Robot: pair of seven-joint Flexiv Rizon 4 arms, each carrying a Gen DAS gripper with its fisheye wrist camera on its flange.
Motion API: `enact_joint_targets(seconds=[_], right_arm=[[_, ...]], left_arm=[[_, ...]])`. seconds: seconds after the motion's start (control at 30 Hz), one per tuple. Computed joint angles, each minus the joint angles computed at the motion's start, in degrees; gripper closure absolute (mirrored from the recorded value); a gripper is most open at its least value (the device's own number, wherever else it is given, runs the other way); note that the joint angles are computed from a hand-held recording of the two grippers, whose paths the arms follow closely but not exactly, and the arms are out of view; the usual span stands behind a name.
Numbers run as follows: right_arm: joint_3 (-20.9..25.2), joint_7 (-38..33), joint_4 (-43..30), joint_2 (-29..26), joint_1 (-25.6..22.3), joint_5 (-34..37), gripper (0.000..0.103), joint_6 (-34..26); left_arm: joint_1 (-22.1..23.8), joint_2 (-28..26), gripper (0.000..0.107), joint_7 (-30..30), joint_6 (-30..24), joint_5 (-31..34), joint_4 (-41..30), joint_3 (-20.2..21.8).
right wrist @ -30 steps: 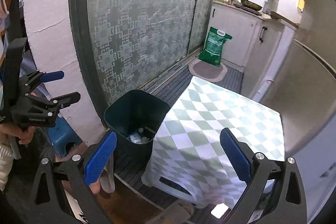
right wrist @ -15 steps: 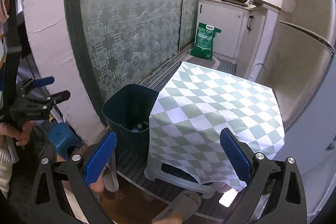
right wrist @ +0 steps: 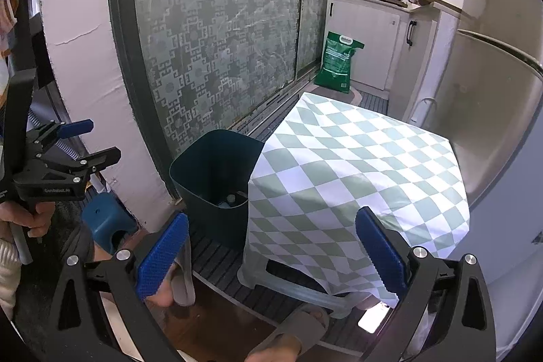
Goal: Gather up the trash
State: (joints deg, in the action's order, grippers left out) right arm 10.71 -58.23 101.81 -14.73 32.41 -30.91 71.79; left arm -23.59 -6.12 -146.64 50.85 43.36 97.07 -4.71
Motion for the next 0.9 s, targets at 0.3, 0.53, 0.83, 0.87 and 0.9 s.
enact_joint_targets(seconds=[0.3,0.53,0.83,0.87,0.9], right_arm=[[-0.4,1.5,0.1,0.1,0.1,-0.9,0.003,0.8],[-0.2,1.3,0.1,0.1,0.0,-0.9,0.003,0.9],[-0.2,0.8,-0.2,-0.1,0.1,-0.7,0.003,0.5],[-0.3,0.9,-0.2,-0.1,0.2,-0.8,0.003,0.5],[-0.3,0.9,-0.2,-0.1,0.2,-0.8,0.003,0.5]], left_arm=[[0.1,0.3,0.007,-1.4,0.7,0.9,0.1,0.1],[0.4,0.7,0.007,-1.6,1.3,1.0,0.5,0.0],[0.5,1.1,0.007,-2.9,1.7,2.1,0.6,-0.2],[0.5,1.1,0.007,-2.9,1.7,2.2,0.6,-0.3],[0.6,1.2,0.007,-3.0,1.7,2.3,0.7,-0.3]])
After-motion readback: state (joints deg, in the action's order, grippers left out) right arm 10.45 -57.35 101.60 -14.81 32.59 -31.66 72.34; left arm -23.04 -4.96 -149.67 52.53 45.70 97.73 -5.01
